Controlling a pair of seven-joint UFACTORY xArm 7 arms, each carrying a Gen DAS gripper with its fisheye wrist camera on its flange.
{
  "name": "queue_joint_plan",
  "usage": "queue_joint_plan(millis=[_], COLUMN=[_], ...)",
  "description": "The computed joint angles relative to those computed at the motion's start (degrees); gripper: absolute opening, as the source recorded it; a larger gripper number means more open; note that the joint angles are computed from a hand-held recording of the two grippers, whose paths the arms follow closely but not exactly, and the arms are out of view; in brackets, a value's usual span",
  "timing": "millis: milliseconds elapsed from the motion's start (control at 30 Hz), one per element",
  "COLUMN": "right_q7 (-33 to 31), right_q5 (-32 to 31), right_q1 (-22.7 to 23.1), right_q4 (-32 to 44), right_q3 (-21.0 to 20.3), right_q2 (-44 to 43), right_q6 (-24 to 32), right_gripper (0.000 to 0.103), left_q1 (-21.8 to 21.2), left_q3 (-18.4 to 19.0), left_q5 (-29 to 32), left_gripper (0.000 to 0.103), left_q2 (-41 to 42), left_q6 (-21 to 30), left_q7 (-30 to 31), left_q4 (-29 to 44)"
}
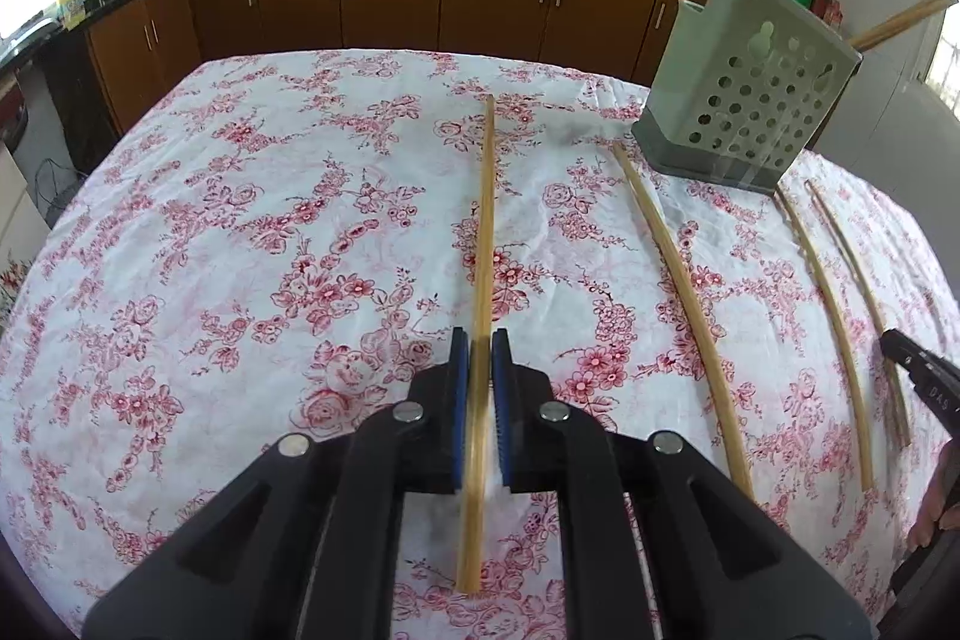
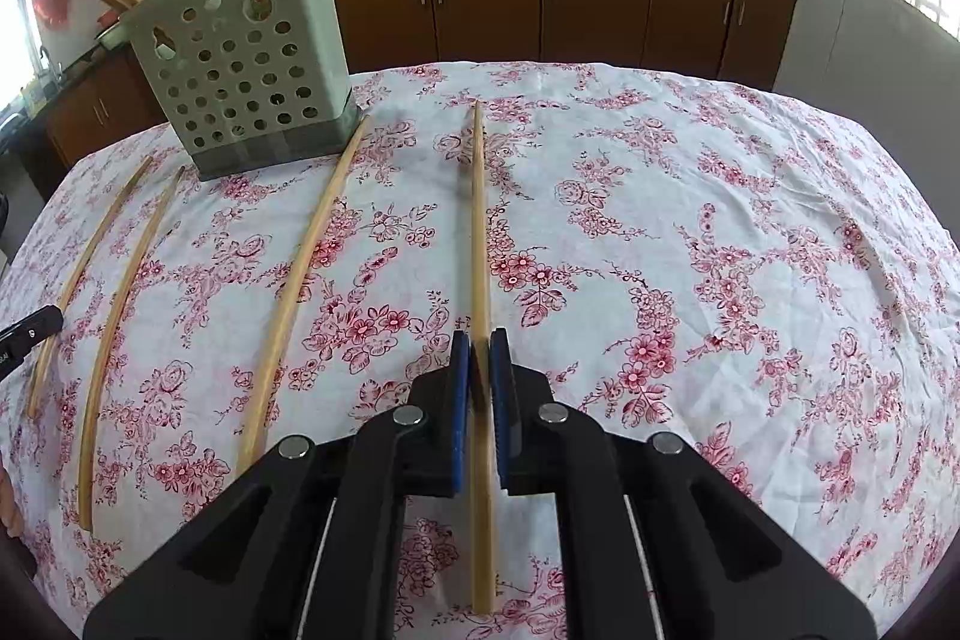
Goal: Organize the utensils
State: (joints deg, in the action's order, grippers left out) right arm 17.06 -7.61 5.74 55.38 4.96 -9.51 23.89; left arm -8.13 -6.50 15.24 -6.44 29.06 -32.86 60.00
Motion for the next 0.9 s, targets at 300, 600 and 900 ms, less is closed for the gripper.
queue_joint_plan(millis=[300, 600, 900], right_q7=[0.28, 0.54, 0.53], right_q5=[-0.22, -0.44, -0.46], right_q1=[0.04, 0.03, 0.03], right_q4=[0.03, 0.06, 0.06], right_q3=[0.04, 0.08, 0.06], right_q2=[-0.01, -0.01, -0.01], right_q6=[0.06, 0.12, 0.14], right_gripper=[0.009, 0.009, 0.009], left_q1=[0.15, 0.15, 0.16], left_q3=[0.01, -0.06, -0.04], left_q5=[-1.27, -1.18, -1.21], left_gripper=[0.011, 0.011, 0.011], left_q2=[-0.83, -0.69, -0.68], left_q6=[-0.59, -0.64, -0.66], left_q7=[0.59, 0.43, 0.50], left_q4=[-1.00, -0.92, -0.92])
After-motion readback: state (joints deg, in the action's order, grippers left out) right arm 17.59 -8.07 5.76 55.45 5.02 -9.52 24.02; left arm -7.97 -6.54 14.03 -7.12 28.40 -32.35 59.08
